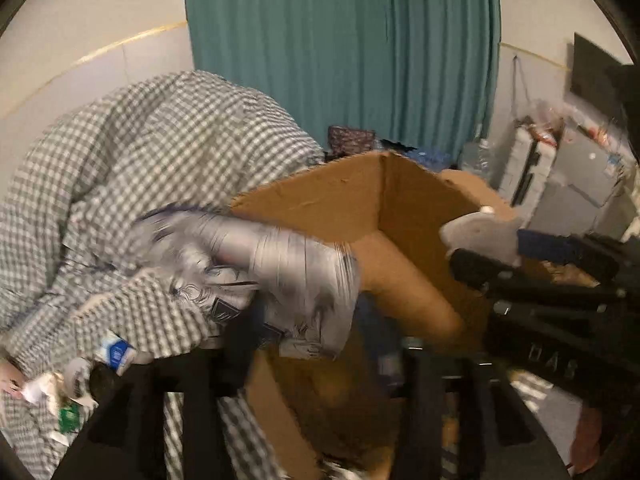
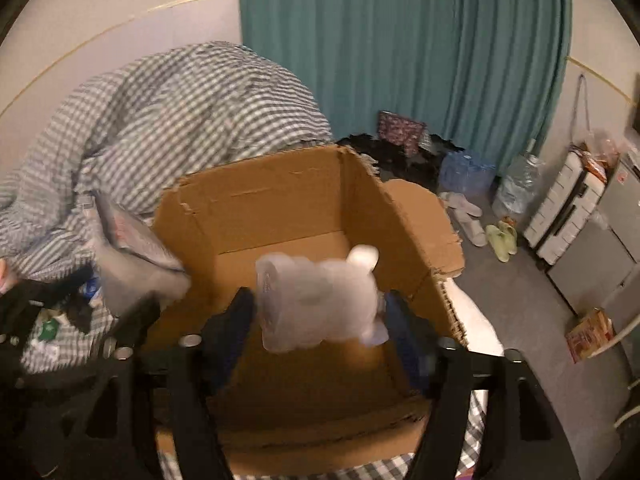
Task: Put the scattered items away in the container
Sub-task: 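Carry both items to the cardboard box and open both tools to drop them, then move both tools back over the items on the bed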
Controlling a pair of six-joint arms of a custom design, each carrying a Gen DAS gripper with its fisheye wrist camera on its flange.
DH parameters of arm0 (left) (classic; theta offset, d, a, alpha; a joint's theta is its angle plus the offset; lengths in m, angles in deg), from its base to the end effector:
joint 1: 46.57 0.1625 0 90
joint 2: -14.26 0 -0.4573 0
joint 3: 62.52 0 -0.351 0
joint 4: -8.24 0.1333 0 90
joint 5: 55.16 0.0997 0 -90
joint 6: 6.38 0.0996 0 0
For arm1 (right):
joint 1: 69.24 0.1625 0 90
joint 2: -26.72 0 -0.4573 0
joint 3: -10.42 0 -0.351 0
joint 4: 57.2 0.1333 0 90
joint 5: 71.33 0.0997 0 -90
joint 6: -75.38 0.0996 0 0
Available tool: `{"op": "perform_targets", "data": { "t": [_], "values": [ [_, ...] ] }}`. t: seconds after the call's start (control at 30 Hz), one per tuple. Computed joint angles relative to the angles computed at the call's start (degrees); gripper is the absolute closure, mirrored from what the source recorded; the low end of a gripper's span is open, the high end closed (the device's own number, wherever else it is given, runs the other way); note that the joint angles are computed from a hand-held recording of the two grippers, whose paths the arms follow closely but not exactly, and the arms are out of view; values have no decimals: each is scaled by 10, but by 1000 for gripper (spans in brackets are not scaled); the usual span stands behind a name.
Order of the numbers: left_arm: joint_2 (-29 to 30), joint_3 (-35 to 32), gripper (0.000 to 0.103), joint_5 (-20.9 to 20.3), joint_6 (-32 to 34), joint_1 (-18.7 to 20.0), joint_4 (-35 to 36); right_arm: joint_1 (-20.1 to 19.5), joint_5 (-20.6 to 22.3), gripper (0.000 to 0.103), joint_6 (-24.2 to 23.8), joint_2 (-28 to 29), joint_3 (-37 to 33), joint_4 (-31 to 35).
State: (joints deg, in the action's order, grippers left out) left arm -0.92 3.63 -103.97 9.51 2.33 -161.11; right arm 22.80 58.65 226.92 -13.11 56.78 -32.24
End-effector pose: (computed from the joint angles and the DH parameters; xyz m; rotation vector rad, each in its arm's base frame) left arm -0.3666 -0.7228 -0.0090 0.9564 2.2457 -0.7989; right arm 0.0946 -0.7100 0.2906 0.1381 -2.1169 0.9607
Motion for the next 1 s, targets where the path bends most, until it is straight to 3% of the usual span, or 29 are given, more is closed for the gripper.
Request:
{"op": "perform_targets", "data": {
  "t": [0.03, 0.07, 0.27, 0.43, 0.77, 1.0],
  "values": [
    [1, 3, 5, 6, 10, -1, -12, 2, 7, 9, 0, -3, 8, -15],
    [3, 5, 0, 8, 23, 0, -32, 2, 15, 8, 0, -10, 23, -39],
    [-11, 27, 0, 23, 37, 2, -61, 8, 1, 8, 23, -20, 39, -44],
    [-49, 77, 0, 38, -4, 5, -81, 28, -14, 8, 26, -40, 88, -72],
    [-196, 253, 0, 173, -111, -1, -150, 107, -44, 8, 10, -60, 191, -135],
    [-308, 381, 0, 225, -144, 0, -200, 162, -57, 8, 7, -34, 229, -151]
  ]
}}
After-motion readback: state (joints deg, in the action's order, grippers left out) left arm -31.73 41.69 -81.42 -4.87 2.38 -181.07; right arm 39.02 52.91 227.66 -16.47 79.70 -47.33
